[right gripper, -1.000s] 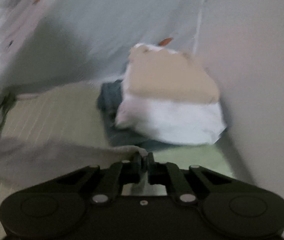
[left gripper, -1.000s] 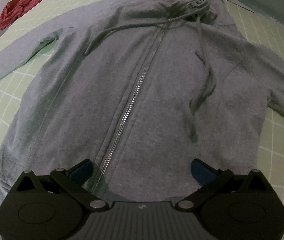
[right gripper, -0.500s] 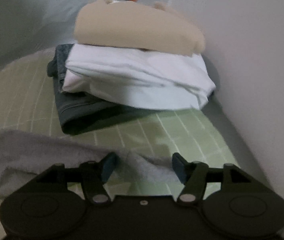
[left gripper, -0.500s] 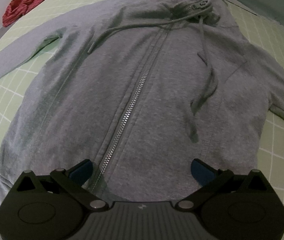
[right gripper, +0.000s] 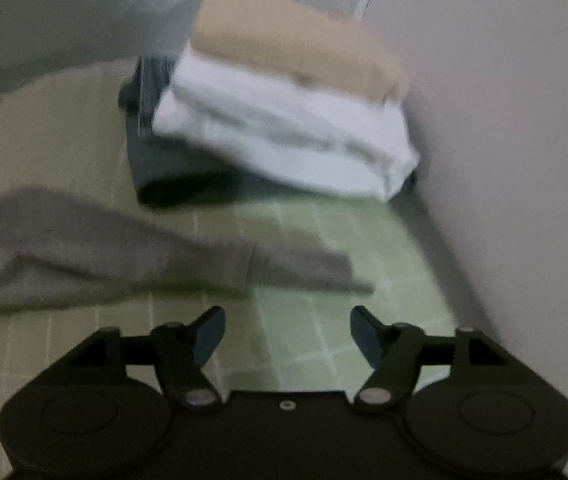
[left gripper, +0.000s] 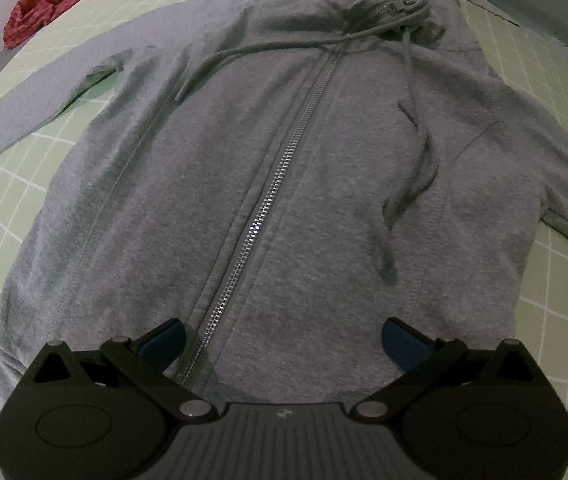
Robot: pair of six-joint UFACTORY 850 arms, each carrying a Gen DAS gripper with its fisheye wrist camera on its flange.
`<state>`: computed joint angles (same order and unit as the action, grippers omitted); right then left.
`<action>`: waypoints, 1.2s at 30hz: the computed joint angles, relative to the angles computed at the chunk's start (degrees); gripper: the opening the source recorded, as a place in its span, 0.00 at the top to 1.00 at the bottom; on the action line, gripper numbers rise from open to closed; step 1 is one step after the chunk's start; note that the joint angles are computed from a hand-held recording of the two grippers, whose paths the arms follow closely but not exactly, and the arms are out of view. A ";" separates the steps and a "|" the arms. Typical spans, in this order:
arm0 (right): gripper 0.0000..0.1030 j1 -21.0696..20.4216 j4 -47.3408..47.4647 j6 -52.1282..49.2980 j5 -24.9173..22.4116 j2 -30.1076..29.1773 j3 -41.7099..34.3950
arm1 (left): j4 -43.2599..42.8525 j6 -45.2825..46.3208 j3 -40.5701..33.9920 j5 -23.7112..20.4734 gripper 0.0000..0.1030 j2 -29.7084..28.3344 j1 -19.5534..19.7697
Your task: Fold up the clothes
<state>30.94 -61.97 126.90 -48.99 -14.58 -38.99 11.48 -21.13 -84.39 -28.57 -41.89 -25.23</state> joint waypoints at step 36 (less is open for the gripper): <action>0.89 -3.90 -13.38 26.36 1.91 -6.22 -0.65 | -1.41 2.32 -0.32 2.85 0.00 -1.02 1.51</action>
